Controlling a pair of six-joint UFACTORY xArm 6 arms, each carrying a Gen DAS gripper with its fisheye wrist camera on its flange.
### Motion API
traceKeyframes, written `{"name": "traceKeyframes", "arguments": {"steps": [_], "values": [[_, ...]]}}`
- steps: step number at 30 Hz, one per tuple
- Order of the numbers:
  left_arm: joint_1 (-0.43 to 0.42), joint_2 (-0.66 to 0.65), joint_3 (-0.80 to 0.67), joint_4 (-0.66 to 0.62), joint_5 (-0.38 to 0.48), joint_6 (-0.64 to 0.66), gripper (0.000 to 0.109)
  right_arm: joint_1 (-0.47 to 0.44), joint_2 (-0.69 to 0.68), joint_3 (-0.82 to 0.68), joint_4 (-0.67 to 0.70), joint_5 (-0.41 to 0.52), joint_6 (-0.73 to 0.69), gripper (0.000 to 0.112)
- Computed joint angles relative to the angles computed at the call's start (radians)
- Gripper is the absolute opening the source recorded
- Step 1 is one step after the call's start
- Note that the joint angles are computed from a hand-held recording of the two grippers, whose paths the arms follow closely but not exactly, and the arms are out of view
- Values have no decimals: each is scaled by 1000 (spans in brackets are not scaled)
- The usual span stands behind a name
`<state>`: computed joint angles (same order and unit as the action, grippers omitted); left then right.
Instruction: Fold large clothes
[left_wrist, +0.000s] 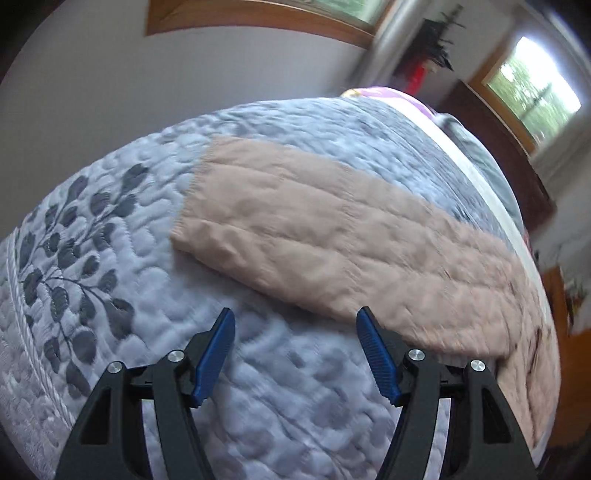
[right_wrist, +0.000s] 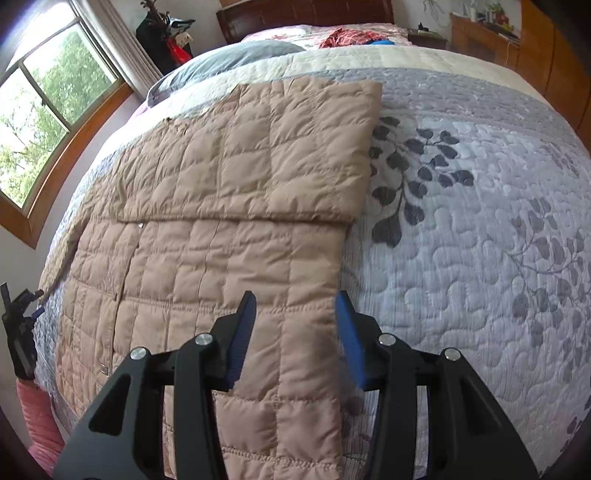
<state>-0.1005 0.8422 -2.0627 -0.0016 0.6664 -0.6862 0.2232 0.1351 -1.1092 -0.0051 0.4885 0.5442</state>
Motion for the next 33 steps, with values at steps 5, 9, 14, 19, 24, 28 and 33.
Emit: {"name": "traceKeyframes", "arguments": {"steps": [5, 9, 14, 19, 24, 28, 33], "values": [[47, 25, 12, -177, -101, 67, 67, 6, 37, -26, -15, 27, 12, 44], [55, 63, -49, -142, -79, 17, 51, 8, 59, -40, -20, 36, 16, 45], [61, 89, -93, -78, -52, -36, 19, 10, 74, -52, -40, 45, 22, 46], [66, 120, -125, -92, -58, -19, 9, 14, 92, -66, -66, 53, 39, 47], [43, 111, -145, 2, -74, -72, 5, 7, 83, -56, -12, 22, 29, 49], [-13, 51, -110, 99, -177, -64, 5, 13, 35, -13, -17, -18, 36, 49], [-122, 122, -325, 162, -118, 33, 5, 32, -5, 24, -35, -40, 52, 49]]}}
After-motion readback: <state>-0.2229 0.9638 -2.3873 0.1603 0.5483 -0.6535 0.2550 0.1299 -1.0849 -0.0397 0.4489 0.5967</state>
